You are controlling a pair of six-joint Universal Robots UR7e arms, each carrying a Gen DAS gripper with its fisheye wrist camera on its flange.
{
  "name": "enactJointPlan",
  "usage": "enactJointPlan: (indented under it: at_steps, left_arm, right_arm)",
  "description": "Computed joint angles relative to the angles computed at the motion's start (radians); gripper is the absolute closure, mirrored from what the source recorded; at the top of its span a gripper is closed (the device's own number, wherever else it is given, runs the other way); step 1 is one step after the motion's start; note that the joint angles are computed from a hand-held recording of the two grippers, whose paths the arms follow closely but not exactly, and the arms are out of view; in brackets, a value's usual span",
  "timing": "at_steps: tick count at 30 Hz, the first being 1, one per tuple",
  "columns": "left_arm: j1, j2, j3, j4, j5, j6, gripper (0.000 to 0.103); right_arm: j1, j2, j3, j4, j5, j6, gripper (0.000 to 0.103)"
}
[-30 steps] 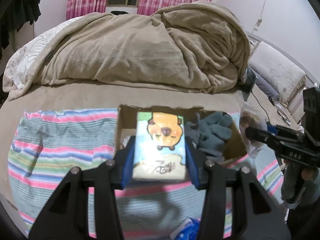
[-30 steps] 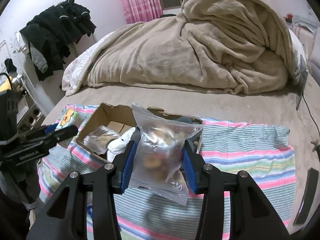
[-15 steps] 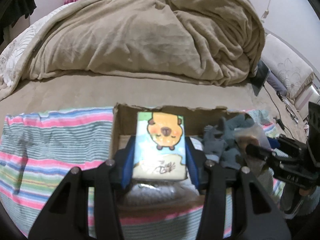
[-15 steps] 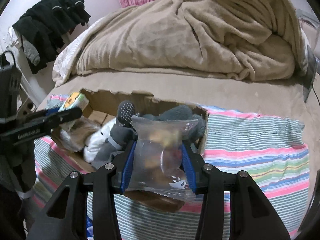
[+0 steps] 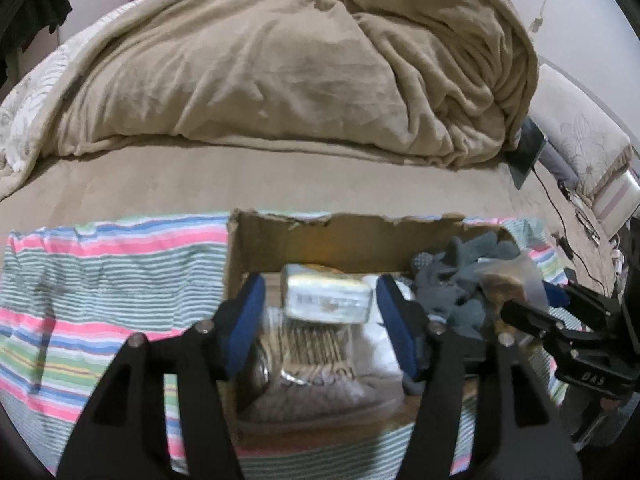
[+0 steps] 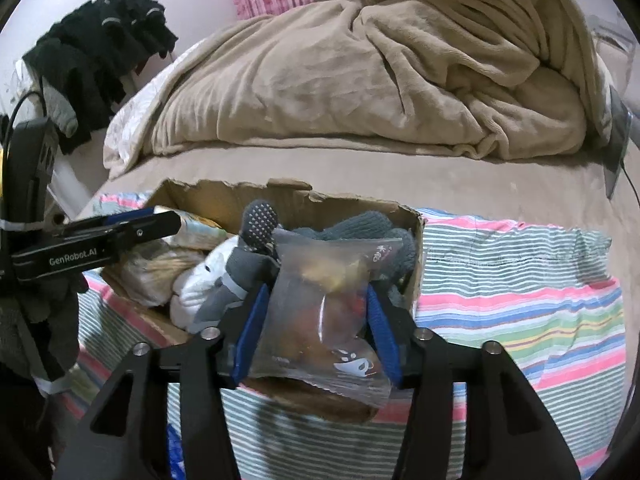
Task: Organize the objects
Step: 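Lower tissue pack and snack bag into the box and release both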
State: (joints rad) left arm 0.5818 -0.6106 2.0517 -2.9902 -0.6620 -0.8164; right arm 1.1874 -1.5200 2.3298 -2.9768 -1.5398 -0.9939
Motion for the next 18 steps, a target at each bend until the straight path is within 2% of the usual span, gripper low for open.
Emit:
enactJointPlan:
  at_steps: [2, 10, 12, 13, 18]
  left_arm:
    - [-0.015, -0.014, 0.014, 0.007, 0.006, -0.021, 0.041]
    - [-0.101, -0.074, 0.093, 0.051, 0.017, -0.137, 0.041]
    - [-0.124, -0.088, 0.114, 0.063, 0.018, -0.171, 0.035]
    - [-0.139, -0.097, 0.128, 0.071, 0.022, -0.198, 0.028]
    - [-0.194, -0.126, 0.175, 0.1, 0.023, -0.283, 0.028]
  right_arm:
    - [-0.002, -0.026, 0.01, 0.012, 0.013, 0.01, 0.036]
    - [-0.011, -0.138, 0.069, 0.057, 0.032, 0.006, 0.035]
    - [-0.016, -0.165, 0.083, 0.072, 0.038, -0.001, 0.035]
    - [-0.018, -0.177, 0.089, 0.076, 0.039, -0.005, 0.035]
    - [-0.036, -0.251, 0.131, 0.11, 0.047, -0.029, 0.035]
